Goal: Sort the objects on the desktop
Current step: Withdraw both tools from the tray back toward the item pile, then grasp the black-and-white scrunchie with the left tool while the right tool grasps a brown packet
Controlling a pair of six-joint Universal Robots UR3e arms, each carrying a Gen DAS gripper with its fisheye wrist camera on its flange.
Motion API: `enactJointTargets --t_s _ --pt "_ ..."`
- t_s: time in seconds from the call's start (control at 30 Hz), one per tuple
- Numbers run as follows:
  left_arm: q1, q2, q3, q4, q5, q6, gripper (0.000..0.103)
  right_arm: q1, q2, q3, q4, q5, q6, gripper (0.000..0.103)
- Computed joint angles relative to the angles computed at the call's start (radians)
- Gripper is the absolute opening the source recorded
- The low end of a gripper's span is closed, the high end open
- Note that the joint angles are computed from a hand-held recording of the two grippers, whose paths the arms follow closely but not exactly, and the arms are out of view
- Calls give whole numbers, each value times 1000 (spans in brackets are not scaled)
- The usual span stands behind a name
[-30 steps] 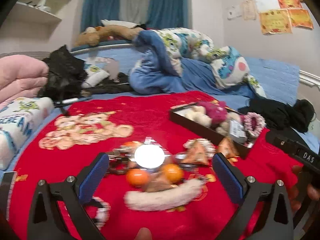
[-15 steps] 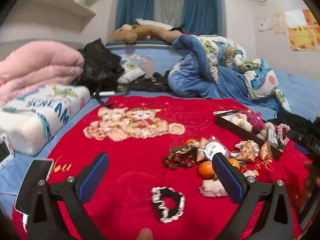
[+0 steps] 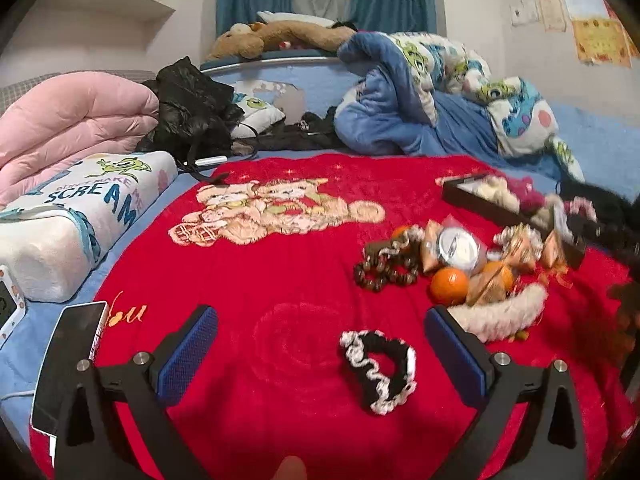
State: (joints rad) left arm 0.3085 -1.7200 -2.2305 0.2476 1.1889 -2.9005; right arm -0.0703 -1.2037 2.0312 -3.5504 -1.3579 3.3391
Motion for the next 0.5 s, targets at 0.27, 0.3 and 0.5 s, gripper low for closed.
enactJointTargets --t_s 0.27,0.3,0.5 --pt "-84 -114 88 -68 99 57 103 9 46 -103 95 46 -37 97" --pt "-85 -123 101 -88 99 56 103 8 53 -116 101 52 -32 95" --pt "-85 -152 156 -180 88 51 103 3 97 -201 186 114 -66 83"
